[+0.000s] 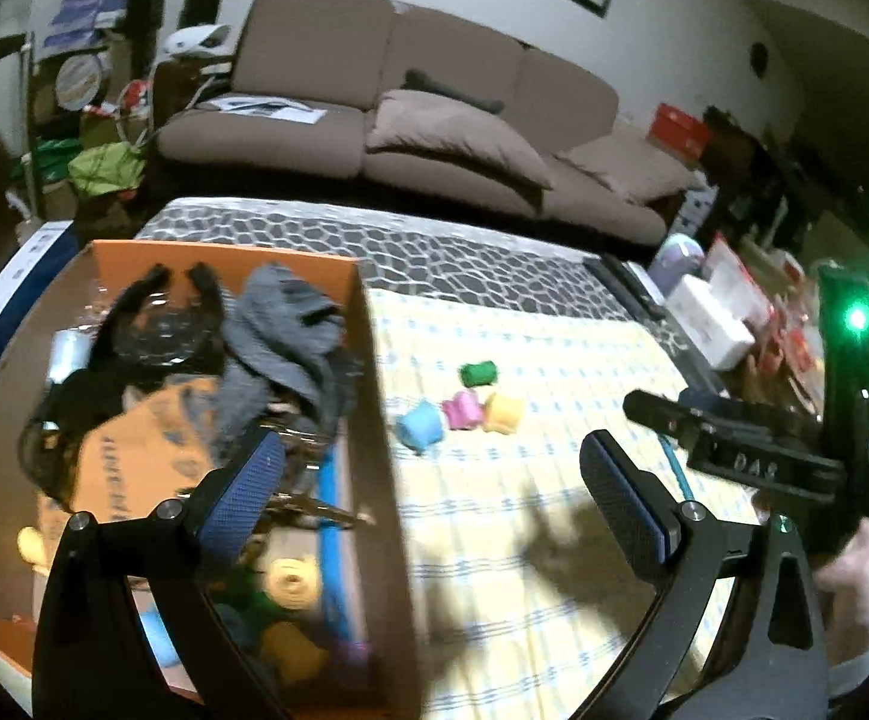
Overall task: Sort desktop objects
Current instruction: 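Reach the right gripper to the white scoop and close on it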
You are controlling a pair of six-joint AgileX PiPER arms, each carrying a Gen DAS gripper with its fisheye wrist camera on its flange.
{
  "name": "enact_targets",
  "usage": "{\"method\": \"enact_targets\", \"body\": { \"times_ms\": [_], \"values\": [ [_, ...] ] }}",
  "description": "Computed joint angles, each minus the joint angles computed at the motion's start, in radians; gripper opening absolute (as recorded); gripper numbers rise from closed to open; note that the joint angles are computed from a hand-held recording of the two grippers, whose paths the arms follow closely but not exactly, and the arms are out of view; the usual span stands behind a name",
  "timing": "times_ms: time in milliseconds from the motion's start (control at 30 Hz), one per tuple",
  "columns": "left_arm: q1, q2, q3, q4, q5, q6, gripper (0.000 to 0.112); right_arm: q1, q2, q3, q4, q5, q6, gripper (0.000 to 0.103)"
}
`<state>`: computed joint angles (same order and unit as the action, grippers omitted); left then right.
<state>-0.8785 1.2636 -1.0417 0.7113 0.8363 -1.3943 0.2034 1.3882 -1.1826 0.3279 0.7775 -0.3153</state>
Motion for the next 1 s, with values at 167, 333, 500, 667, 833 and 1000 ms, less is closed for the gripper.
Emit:
{"method": "enact_targets", "body": {
  "times_ms": [167,333,500,667,833,1000],
  "values": [
    [-0.044,0.100,-0.066,0.000,-0.009,0.003,0.099,-0.148,0.013,0.003,0.029,0.012,-0.070,0.082],
    [-0.085,0.217,-0.148,-0.019,-0.017,0.040,0.099,-0.297,0.063,-0.024,0.074,0.036,-0.125,0.082],
    [-0.118,0.312,-0.217,-0.038,-0.016,0.072,0.099,-0.413,0.117,-0.042,0.113,0.041,-0.175,0.082],
    [-0.138,0.393,-0.276,-0.067,-0.025,0.093,0.099,-0.462,0.181,-0.059,0.111,0.014,-0.192,0.082],
    [-0.145,0.461,-0.318,-0.118,-0.084,0.086,0.099,-0.492,0.246,-0.081,0.133,-0.017,-0.203,0.082],
    [-0.162,0.525,-0.376,-0.150,-0.087,0.127,0.099,-0.477,0.309,-0.115,0.124,-0.048,-0.195,0.082]
  ]
}}
